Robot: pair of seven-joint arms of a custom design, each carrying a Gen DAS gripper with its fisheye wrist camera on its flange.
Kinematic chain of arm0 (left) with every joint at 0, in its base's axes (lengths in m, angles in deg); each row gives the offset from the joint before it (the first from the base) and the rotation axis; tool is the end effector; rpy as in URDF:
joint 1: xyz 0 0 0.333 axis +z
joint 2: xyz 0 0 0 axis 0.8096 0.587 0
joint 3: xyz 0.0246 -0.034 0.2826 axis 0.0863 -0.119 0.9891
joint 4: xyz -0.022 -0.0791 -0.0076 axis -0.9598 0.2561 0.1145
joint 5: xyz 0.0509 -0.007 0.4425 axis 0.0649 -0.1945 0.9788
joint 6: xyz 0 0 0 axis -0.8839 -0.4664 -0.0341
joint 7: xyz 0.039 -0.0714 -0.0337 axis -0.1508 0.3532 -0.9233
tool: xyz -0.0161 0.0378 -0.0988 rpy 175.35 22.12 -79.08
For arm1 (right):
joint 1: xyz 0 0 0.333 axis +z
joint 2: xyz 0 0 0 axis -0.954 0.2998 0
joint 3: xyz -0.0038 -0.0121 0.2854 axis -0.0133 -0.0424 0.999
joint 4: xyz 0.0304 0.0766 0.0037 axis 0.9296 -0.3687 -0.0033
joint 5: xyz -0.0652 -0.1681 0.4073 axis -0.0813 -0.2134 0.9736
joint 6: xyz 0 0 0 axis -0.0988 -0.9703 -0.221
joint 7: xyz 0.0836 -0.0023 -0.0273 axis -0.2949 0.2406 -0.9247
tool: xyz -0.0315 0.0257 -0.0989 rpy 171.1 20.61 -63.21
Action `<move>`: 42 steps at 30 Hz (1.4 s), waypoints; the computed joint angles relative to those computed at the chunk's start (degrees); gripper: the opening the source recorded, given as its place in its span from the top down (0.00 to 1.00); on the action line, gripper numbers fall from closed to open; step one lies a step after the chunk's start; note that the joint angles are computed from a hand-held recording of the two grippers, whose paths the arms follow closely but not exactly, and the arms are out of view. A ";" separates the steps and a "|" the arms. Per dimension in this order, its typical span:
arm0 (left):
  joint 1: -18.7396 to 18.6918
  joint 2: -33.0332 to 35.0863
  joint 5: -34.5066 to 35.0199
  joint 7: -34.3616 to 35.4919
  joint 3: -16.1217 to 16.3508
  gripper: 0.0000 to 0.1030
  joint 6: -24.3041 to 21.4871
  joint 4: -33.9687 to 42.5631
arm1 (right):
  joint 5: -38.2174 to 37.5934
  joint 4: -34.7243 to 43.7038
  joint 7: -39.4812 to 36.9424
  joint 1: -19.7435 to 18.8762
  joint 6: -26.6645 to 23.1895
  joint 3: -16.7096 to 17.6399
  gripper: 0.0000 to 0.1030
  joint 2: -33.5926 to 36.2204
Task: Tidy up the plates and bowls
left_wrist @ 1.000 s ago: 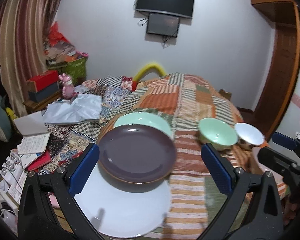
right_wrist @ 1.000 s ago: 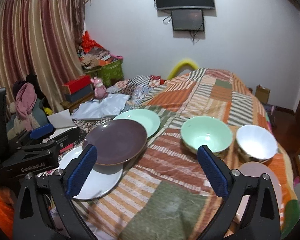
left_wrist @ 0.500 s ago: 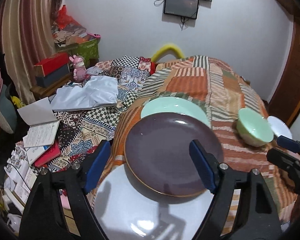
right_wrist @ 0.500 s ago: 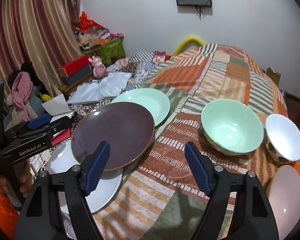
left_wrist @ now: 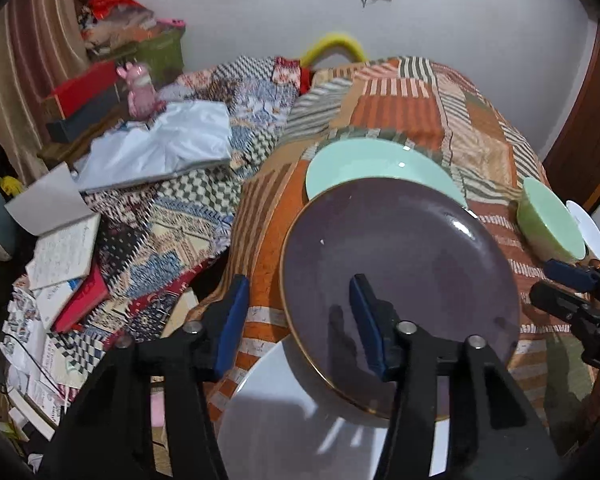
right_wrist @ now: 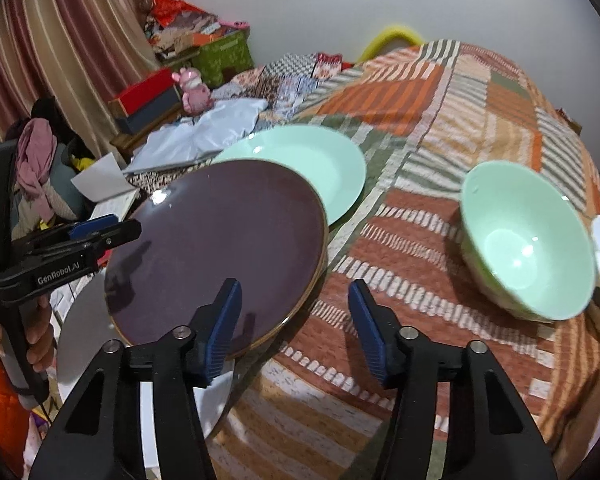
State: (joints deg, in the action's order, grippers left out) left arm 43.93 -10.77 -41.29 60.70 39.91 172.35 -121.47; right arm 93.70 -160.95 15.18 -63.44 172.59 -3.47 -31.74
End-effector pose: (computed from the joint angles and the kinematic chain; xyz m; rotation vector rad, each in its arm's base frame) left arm 0.5727 -0.2272 0.4166 -1.7234 2.0726 -0.7948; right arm 0.4702 0.0054 0.4557 -1.8421 1.7033 -0.3470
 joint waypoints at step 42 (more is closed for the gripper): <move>-0.62 3.02 -16.70 14.45 -0.95 0.68 -6.09 4.47 | 7.50 2.62 -2.45 -0.73 -4.04 -0.94 0.70 3.25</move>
